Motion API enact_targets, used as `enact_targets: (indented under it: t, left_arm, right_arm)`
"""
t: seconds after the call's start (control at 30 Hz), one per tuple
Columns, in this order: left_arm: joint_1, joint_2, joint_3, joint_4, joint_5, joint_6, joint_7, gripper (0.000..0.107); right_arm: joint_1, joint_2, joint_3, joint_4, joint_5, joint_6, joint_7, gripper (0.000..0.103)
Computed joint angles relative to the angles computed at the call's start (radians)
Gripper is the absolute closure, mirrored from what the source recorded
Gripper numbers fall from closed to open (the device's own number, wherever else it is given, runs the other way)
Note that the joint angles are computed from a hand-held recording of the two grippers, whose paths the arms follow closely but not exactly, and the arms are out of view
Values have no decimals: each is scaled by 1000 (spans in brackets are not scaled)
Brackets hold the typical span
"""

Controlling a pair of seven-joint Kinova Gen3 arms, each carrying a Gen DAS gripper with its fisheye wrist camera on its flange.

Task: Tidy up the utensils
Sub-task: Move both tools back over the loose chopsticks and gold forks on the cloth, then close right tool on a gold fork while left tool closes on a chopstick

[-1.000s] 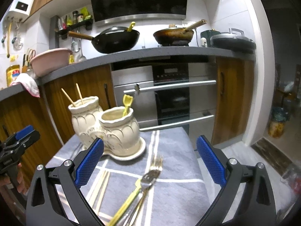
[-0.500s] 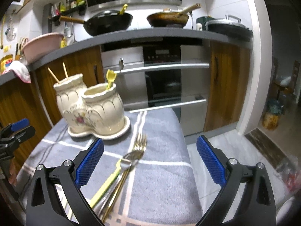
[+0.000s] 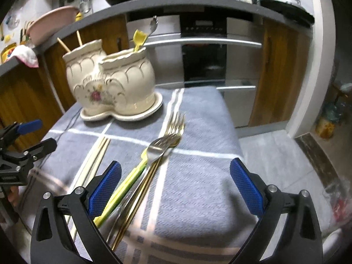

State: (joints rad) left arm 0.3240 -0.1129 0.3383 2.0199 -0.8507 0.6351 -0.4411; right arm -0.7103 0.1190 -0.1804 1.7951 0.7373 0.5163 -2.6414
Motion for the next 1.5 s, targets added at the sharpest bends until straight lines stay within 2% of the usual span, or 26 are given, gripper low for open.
enact_targets:
  t: [0.17, 0.27, 0.33, 0.43, 0.53, 0.73, 0.8, 1.07, 1.1, 1.13, 1.3, 1.37, 1.4, 1.5]
  left_arm:
    - [-1, 5, -11, 5, 27, -27, -20, 10]
    - [-1, 10, -23, 0, 69, -39, -58, 10]
    - [1, 17, -26, -5, 84, -40, -79, 10]
    - [5, 21, -27, -3, 88, -50, -100, 10]
    - [9, 23, -32, -4, 109, -59, -132, 10]
    - [21, 36, -33, -11, 127, -55, -167, 10]
    - [25, 37, -34, -12, 126, -55, -168, 10]
    - [24, 36, -45, -14, 156, -67, -199, 10]
    - [24, 37, -45, -14, 158, -67, -202, 10]
    - [23, 37, -47, -13, 163, -70, -208, 10]
    - [21, 41, -55, -21, 204, -68, -247, 10]
    - [23, 42, -60, -25, 229, -68, -273, 10]
    - [24, 43, -60, -28, 239, -64, -283, 10]
    - [32, 50, -57, -47, 267, -33, -291, 10]
  right_arm:
    - [28, 10, -8, -19, -104, -23, 95, 8]
    - [12, 30, -5, -51, -124, 12, 134, 24]
    - [6, 48, -5, -77, -150, 34, 171, 40]
    - [-1, 65, 3, -103, -188, 45, 214, 55]
    - [-16, 79, 15, -127, -197, 70, 232, 64]
    - [2, 93, 22, -148, -285, 74, 289, 70]
    - [-1, 97, 27, -152, -292, 73, 293, 73]
    - [-17, 119, 44, -179, -308, 81, 305, 76]
    - [-18, 116, 48, -173, -306, 72, 299, 77]
    - [-23, 112, 54, -165, -295, 62, 285, 83]
    - [-15, 97, 47, -143, -293, 29, 296, 86]
    - [0, 87, 39, -128, -313, 1, 314, 91]
    - [-1, 77, 41, -117, -309, -15, 311, 97]
    - [-3, 51, 48, -84, -285, -57, 291, 99]
